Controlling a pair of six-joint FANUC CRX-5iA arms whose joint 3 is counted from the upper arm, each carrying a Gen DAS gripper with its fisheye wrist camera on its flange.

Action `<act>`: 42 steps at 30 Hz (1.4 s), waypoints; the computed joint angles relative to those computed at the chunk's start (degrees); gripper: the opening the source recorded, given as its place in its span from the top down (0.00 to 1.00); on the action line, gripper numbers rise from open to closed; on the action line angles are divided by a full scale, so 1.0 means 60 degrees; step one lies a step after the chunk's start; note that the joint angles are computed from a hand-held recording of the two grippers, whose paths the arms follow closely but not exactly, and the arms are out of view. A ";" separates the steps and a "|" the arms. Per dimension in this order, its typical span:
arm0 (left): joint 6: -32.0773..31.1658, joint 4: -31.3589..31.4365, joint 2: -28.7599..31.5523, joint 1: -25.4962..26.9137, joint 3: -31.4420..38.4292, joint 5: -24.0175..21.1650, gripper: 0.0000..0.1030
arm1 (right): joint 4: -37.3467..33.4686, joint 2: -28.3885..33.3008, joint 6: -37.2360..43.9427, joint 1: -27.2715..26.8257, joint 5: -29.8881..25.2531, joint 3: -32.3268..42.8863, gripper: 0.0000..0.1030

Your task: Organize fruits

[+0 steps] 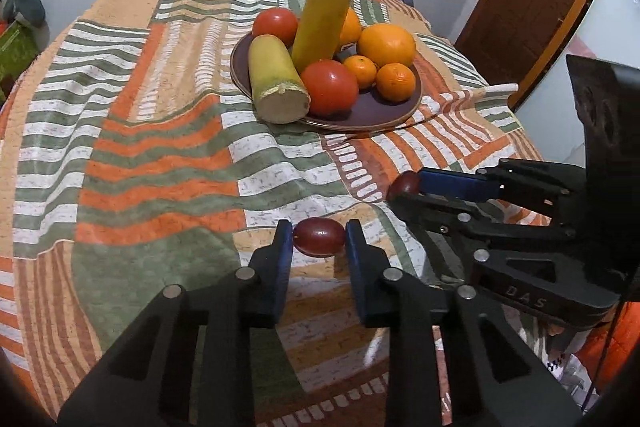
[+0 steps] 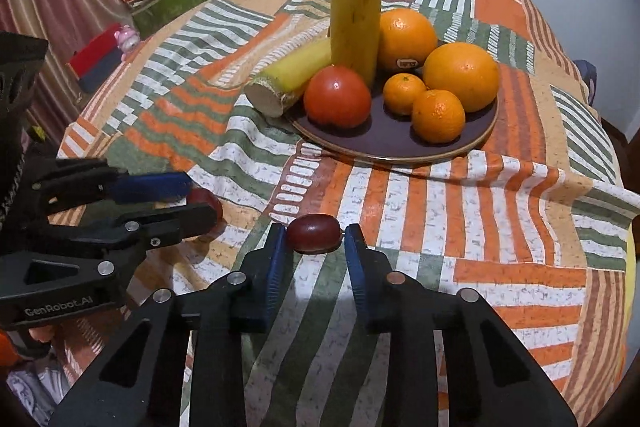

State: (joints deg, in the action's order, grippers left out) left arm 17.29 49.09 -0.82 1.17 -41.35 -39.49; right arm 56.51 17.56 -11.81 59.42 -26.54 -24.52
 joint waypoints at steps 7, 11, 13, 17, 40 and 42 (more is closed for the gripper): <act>0.0031 0.0137 -0.0161 0.0091 -0.0015 -0.0083 0.75 | 0.0839 -0.0316 -0.0932 -0.0112 0.0089 -0.0413 0.76; -0.0118 0.0452 -0.0336 0.0043 0.0017 -0.0125 0.75 | 0.1458 -0.0565 -0.1443 -0.0127 -0.0267 -0.0624 0.76; -0.0228 0.0701 -0.0406 -0.0046 0.0060 -0.0133 0.75 | 0.1800 -0.0689 -0.1733 -0.0203 -0.0352 -0.0735 0.76; -0.0476 0.1328 -0.0410 -0.0390 0.0237 0.0034 0.75 | 0.2322 -0.0833 -0.2128 -0.0409 -0.0421 -0.0855 0.76; 0.0273 0.1416 0.1603 -0.1536 0.1963 0.1396 0.75 | 0.2732 0.0049 -0.1855 -0.1464 0.0341 -0.0115 0.75; 0.0395 0.1256 0.1681 -0.1521 0.2051 0.1372 0.71 | 0.2666 0.0097 -0.1742 -0.1419 0.0295 -0.0050 0.75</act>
